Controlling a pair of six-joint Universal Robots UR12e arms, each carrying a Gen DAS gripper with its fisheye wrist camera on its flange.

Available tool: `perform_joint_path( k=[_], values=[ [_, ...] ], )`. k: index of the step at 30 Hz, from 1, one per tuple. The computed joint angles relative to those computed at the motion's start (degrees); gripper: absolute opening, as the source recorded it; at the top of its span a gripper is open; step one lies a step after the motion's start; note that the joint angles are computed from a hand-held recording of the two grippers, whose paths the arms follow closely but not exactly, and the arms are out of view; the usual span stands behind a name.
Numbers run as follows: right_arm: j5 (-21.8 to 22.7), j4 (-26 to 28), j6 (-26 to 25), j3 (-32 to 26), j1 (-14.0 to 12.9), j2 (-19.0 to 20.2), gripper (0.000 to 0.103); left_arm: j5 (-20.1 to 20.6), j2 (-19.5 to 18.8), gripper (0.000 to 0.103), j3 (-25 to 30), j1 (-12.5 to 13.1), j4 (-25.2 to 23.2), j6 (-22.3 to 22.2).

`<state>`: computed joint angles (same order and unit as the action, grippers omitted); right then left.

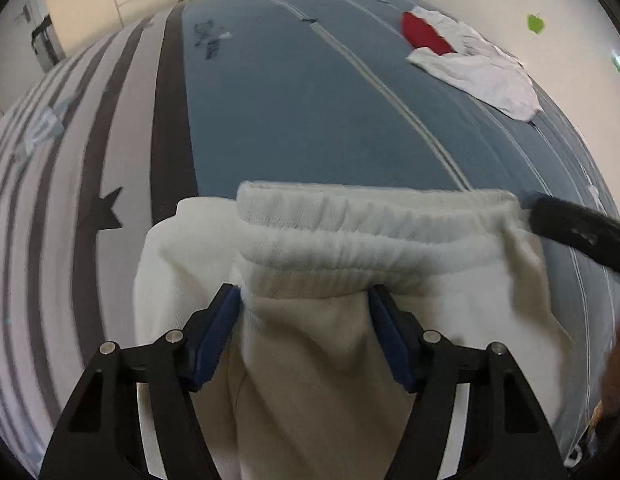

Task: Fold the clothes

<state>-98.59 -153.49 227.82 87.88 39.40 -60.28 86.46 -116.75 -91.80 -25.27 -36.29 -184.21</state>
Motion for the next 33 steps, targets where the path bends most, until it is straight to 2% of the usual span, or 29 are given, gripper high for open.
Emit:
perform_joint_path(
  k=[2, 3, 5, 6, 8, 9, 10, 12, 14, 16, 20, 23, 25, 27, 30, 33],
  values=[
    [-2.64, 0.96, -0.58, 1.48, 1.14, -1.32, 0.048, -0.89, -0.20, 0.064, 0.01, 0.50, 0.76, -0.69],
    [-2.58, 1.33, -0.75, 2.12, 1.56, -1.78, 0.046, -1.93, -0.08, 0.064, -0.17, 0.87, 1.38, -1.26],
    [-2.32, 2.30, -1.09, 3.11, 2.38, -2.44, 0.034, -7.05, 1.45, 0.063, -1.85, 2.50, 3.52, -4.86],
    [-1.95, 3.13, -1.31, 3.18, 2.72, -2.29, 0.033, -9.19, 2.41, 0.063, -3.00, 3.33, 5.37, -7.37],
    [-2.23, 6.28, -1.20, 2.50, 3.15, -1.41, 0.031, -8.32, 4.36, 0.063, -5.38, 4.27, 9.06, -9.98],
    [-2.87, 8.26, -0.42, 2.03, 3.15, -0.88, 0.028, -8.01, 5.11, 0.063, -6.19, 4.66, 8.75, -9.73],
    [-3.11, 8.95, 1.13, 2.16, 2.86, -0.57, 0.019, -7.70, 5.85, 0.063, -6.99, 5.06, 8.38, -9.43],
    [-2.10, 6.60, 5.24, 3.67, 1.83, -0.77, 0.013, -6.53, 7.05, 0.063, -8.15, 5.40, 7.18, -8.08],
    [-2.71, 5.19, 7.43, 3.99, 1.13, -0.80, 0.016, -3.74, 8.10, 0.063, -9.56, 4.89, 7.16, -3.78],
    [-4.15, 6.47, 6.61, 3.25, 0.96, -0.57, 0.021, -2.69, 9.31, 0.063, -11.08, 4.12, 6.80, 0.47],
    [-4.91, 8.43, 4.96, 2.51, 1.23, -0.92, 0.021, -3.88, 10.97, 0.059, -13.22, 3.54, 4.78, 4.60],
    [-7.09, 8.67, 4.53, 3.59, 2.74, -2.74, 0.022, -5.49, 13.24, 0.057, -15.89, 3.69, 7.14, 4.64],
    [-7.03, 9.35, 5.70, 4.79, 3.58, -3.98, 0.022, -6.34, 14.78, 0.047, -17.45, 3.85, 7.49, 5.09],
    [-6.41, 10.09, 7.28, 6.15, 4.43, -5.23, 0.022, -7.40, 16.06, 0.046, -18.58, 4.10, 7.83, 5.88],
    [-5.52, 11.28, 8.99, 7.86, 5.56, -6.51, 0.022, -5.62, 16.33, 0.045, -19.40, 3.65, 5.01, 6.87],
    [-2.79, 8.83, 10.79, 10.04, 5.17, -6.94, 0.022, -5.81, 15.61, 0.042, -19.66, 3.88, 3.10, 7.04]
  ],
)
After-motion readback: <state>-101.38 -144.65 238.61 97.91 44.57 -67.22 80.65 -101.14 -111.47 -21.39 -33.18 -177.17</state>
